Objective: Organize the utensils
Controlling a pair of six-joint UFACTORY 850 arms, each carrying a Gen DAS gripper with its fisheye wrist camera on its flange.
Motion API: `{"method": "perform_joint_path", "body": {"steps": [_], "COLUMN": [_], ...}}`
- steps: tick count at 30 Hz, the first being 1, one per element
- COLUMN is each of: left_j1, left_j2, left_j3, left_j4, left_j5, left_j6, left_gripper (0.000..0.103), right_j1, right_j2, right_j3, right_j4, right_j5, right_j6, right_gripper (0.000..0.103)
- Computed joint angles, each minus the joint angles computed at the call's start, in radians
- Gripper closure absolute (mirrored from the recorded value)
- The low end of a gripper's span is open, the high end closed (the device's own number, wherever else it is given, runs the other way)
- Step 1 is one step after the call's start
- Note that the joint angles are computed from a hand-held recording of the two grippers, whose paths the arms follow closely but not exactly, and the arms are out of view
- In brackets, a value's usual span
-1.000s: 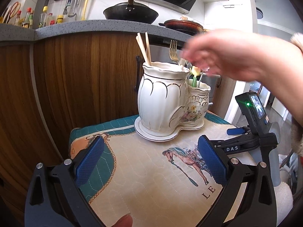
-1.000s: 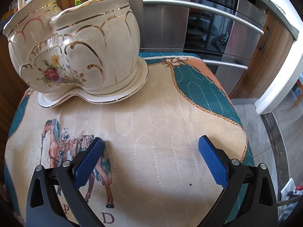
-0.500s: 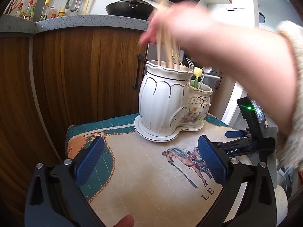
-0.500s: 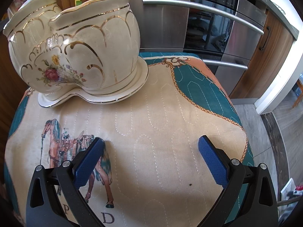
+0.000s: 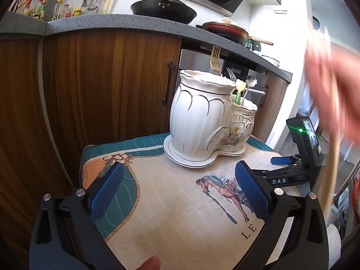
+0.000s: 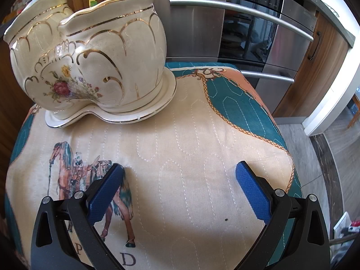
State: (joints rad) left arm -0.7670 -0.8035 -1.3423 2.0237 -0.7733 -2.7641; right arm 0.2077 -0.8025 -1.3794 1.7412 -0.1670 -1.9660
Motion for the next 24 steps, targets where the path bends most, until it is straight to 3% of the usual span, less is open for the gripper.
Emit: {"method": "perform_joint_path", "body": {"steps": [16, 21, 24], "left_j1": [-0.010, -0.039, -0.047], "left_j2": [0.003, -0.002, -0.014], "left_j3": [0.003, 0.001, -0.018], "left_j4": [-0.004, -0.026, -0.053], "left_j5": [-0.019, -0.121, -0.130], "left_j6": [0.021, 0.091, 0.148], "left_gripper": [0.006, 0.006, 0.005], "right_j1": [0.005, 0.005, 0.004], "right_j2": [-0.009, -0.008, -0.008], "right_j3": [-0.016, -0.015, -0.014], "right_j4": [-0.041, -0.038, -0.039], "right_j5": [0.004, 0.004, 0.004], "right_j6": [0.045, 0.041, 0.043], "right_gripper": [0.004, 0.004, 0.004]}}
